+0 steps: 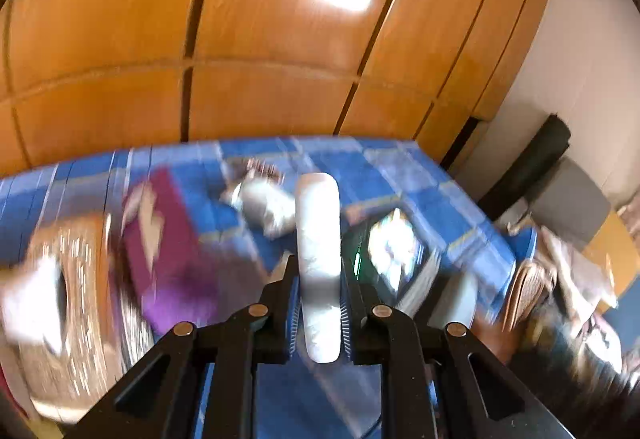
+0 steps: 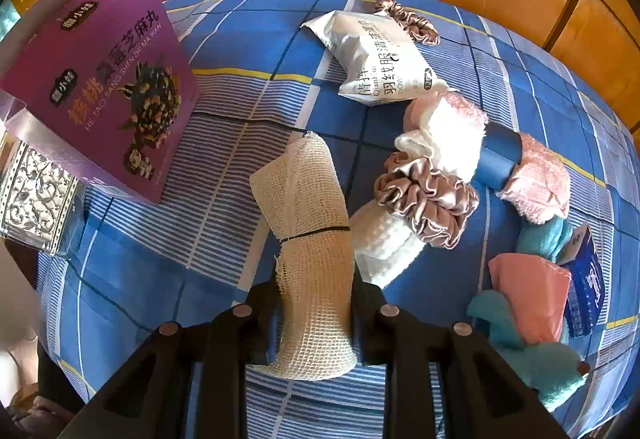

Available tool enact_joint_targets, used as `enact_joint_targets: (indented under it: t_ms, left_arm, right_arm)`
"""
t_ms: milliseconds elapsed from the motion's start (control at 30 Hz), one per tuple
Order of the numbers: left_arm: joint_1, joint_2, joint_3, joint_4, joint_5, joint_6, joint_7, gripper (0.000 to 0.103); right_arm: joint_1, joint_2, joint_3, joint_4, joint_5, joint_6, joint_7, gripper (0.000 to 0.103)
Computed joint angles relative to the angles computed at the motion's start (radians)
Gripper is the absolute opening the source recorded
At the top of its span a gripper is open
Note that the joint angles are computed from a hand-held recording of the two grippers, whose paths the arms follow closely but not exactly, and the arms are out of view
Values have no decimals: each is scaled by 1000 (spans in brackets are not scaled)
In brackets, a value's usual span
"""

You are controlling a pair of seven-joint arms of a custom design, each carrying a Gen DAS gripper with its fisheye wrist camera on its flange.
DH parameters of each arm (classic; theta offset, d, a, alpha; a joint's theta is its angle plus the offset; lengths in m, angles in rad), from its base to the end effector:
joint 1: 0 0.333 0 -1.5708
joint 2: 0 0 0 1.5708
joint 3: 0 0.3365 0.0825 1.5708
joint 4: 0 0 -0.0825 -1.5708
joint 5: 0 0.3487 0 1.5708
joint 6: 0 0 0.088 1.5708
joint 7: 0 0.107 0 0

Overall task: Organize soft objects
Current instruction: 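Carry the white sponge with the left tool into the gold tray and release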

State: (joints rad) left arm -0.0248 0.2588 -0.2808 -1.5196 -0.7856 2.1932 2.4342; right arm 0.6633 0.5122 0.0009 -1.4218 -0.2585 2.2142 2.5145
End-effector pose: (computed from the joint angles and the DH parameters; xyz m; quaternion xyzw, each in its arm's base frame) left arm 0.6172 -0.1952 0.6012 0.3376 -0.8389 0.4266 0.0185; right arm 0.5617 0.4289 0.4616 -0.6404 0.7470 -0.1101 0.1406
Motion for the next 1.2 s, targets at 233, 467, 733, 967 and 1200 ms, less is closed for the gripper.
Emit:
enact_joint_targets:
  t_ms: [233,467,733,967,1200]
  left_arm:
    - [-75,282,19,483,231,82,-311,18]
    - [46,293,67,456,356,191,-448,18]
    - [280,101,63,16,274,329,-411,18]
    - [326,15,112,-202,224,317,-421,18]
    - [313,-34,118,-304,148,249,-353,29]
  right_arm:
    - [-12,-23,2,-52,-1,45,-14,27]
    - [-5,-20,-1,-57,-14,51,-13,28]
    - [17,10,-7,-3,-41,5,-18,30]
    - [40,46,-16,43,-67,-24,-19,30]
    - [47,49,-21,29,-78,-2,-8,30]
